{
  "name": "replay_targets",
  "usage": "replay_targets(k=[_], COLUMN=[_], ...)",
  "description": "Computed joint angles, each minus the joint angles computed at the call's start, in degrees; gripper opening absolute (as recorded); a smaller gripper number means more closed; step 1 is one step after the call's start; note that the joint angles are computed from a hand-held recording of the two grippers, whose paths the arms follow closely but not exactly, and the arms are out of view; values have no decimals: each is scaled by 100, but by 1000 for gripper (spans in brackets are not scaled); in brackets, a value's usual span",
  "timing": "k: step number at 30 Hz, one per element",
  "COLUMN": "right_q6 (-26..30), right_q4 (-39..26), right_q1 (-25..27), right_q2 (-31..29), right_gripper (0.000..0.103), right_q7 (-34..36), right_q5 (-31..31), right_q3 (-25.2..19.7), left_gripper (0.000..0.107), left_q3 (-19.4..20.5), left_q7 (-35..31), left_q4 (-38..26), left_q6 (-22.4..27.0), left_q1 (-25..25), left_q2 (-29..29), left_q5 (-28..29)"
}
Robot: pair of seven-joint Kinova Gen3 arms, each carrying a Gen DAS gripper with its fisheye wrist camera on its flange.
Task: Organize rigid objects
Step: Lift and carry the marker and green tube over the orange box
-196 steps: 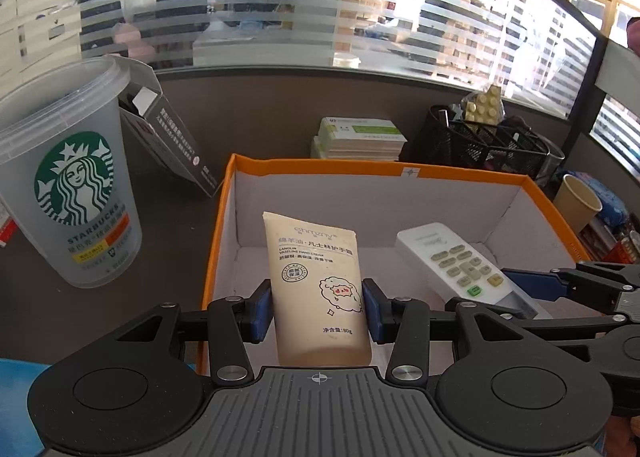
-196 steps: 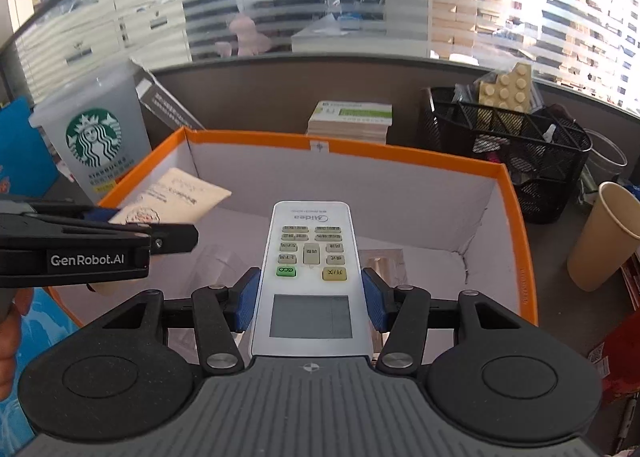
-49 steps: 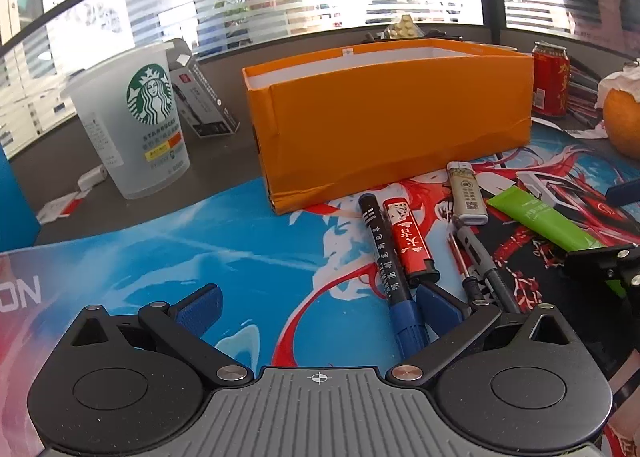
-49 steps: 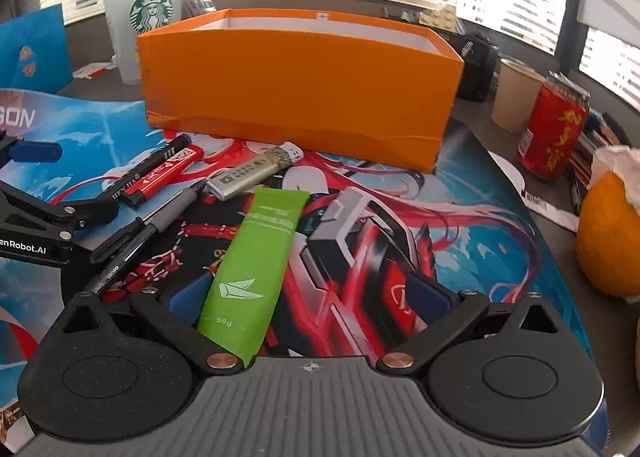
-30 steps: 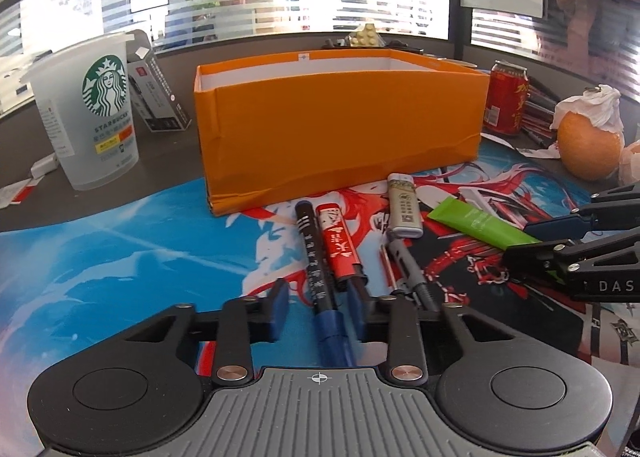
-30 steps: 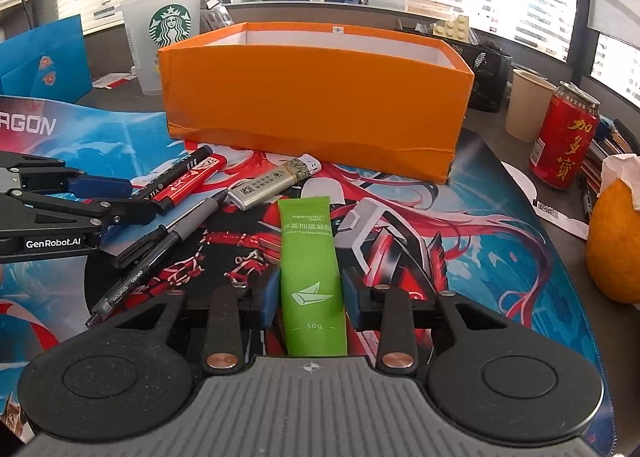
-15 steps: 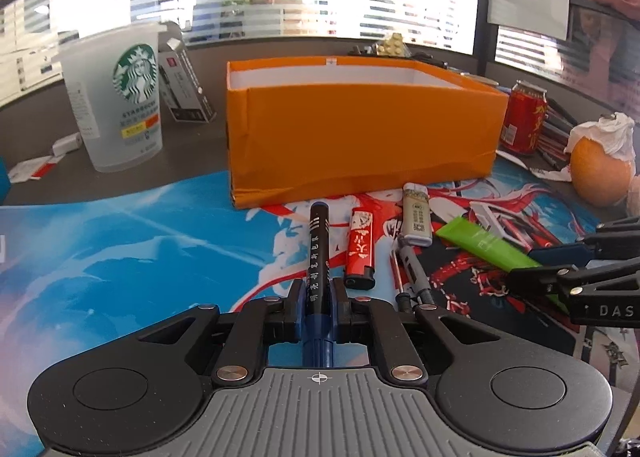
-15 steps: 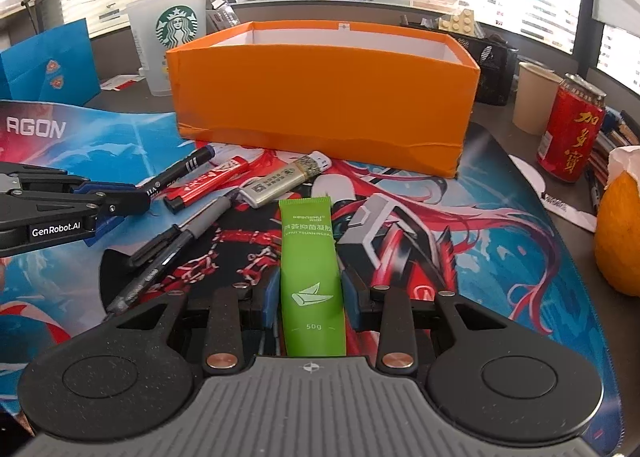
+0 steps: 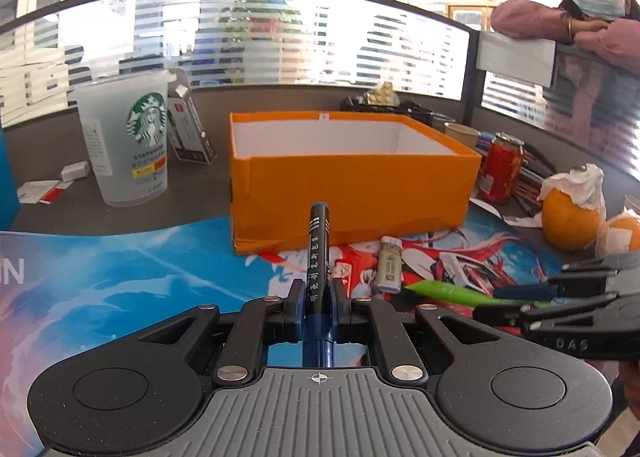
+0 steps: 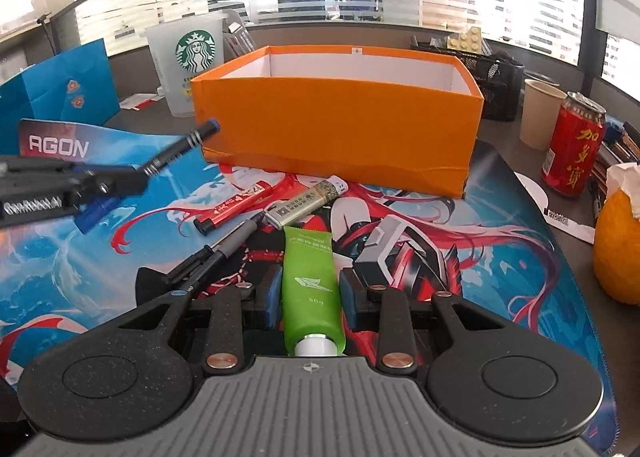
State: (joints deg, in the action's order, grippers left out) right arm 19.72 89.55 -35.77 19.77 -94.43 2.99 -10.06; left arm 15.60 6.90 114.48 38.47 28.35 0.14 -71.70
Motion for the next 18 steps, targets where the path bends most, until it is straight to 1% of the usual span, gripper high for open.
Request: replay_targets(k=[1,2,5,6,7,8,9,10,12,13,16,18], right_q6=[45,-3,63,33,37,134,267,306,257,230,169,170], right_q4=[-21,18,-12,-2,-17,-98,-197,-232,-228,-225,-229,-241], right_q1=[61,69,-16,21,164,341,413,378,46,-80,-11,204], right_q2=[36,36,48,50,70,129,193,218,216,214,241,252], right_gripper=[21,17,16,16,17,24,32,43,37,31,30,30], right_q7=[58,62,36,68,115,245,301,308,143,54,65,174], right_q5=[-54,-60,29,-9,-140,-335,-437,-446,-199,-63,-49,-237], right_q3=[-54,-55,32,4,-128,-297,-360,-316,9,129,63,-121], left_gripper=[10,10,10,10,10,10,10,10,10,10,10,10], left_q3=[-1,-3,-7,11,22,30,35,40,41,38,30,34], left_q7=[26,46,11,7,9,17,29,35,43,37,58,63], left_q4=[9,8,33,28,34,40,48,52,59,65,89,95], left_q6=[9,15,-31,16,39,53,63,70,66,53,31,40], left_q1=[1,-3,-38,-35,-32,-30,-30,-31,-37,-41,-58,-67], left_q2=[-11,-16,-58,-53,-56,-61,-66,-66,-64,-64,-74,-91], left_q5=[13,54,192,220,232,238,243,249,268,283,316,329])
